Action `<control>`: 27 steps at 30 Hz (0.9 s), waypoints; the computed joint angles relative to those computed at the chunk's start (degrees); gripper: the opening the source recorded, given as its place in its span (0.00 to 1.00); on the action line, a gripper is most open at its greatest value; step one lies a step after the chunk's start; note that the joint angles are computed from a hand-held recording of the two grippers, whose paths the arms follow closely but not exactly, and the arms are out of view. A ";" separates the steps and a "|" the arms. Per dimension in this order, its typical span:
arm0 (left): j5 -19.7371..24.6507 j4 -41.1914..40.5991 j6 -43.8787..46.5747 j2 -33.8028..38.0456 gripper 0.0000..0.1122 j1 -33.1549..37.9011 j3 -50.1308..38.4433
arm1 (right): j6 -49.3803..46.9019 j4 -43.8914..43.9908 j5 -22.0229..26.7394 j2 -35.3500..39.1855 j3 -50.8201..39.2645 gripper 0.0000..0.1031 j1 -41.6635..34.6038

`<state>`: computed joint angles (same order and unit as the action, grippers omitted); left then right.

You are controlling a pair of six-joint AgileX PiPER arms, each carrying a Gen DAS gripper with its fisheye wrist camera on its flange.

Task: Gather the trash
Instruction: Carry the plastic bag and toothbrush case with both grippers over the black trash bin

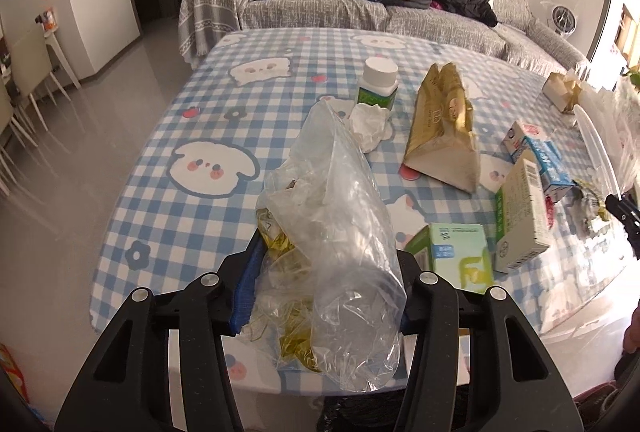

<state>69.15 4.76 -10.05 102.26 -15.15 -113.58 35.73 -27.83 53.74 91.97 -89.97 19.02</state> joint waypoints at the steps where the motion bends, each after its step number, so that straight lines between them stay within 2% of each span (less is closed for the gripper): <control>1: 0.05 -0.14 -0.10 -0.36 0.45 -0.03 0.41 | 0.40 -0.54 0.02 -0.50 0.42 0.24 0.48; 21: -2.34 -0.38 -3.11 -13.51 0.45 -2.05 13.62 | 7.37 -6.84 3.72 -10.67 8.16 0.24 10.03; 27: -3.15 -0.97 -4.34 -19.37 0.45 -3.55 20.58 | 11.93 -10.59 6.30 -14.28 11.72 0.24 16.51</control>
<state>66.00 3.79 -14.39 82.88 -18.70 -93.00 47.65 -38.42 60.04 77.68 -78.25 35.53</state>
